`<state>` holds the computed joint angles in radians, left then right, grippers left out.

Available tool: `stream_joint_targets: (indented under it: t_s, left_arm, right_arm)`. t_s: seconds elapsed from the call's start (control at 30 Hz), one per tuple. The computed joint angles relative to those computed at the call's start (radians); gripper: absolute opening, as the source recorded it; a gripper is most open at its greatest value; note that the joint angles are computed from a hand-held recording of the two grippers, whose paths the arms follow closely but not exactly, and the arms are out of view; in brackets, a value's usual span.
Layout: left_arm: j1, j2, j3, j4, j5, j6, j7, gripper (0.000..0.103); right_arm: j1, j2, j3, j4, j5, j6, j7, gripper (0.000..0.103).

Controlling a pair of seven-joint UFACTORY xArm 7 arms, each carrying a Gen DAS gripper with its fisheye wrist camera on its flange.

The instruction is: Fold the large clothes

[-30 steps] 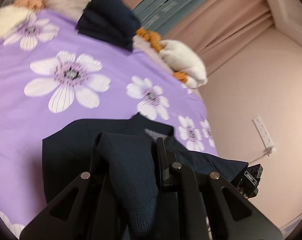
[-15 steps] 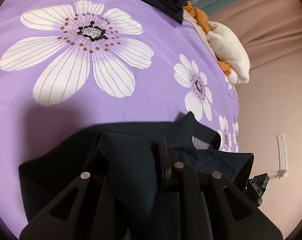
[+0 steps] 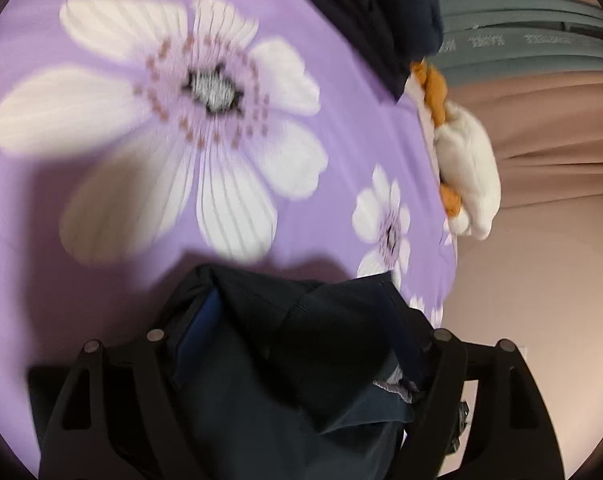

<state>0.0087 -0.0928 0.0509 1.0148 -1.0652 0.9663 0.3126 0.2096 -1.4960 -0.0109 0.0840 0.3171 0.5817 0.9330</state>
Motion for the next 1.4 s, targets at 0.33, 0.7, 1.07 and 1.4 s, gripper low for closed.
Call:
stream_joint_targets:
  t_s: [0.33,0.7,1.07,1.4]
  left_arm:
    - [0.015,-0.042,0.015,-0.015,0.009,-0.135,0.039,0.079]
    - [0.046,-0.402,0.162,-0.303,0.227,0.103,0.264,0.079]
    - [0.037,-0.568,0.217,-0.444,0.308,0.228,0.287,0.073]
    - [0.020,-0.607,0.229,-0.462,0.376,0.256,0.298,0.007]
  right_arm:
    - [-0.128,-0.111,0.020,0.003,-0.058,0.012,0.037,0.075]
    - [-0.009,-0.360,0.196,0.130,-0.140,0.521,-0.048,0.075]
    - [0.094,-0.504,0.411,0.173,-0.053,0.834,-0.010,0.075]
    - [0.126,-0.452,0.478,0.207,-0.053,0.823,-0.066,0.020]
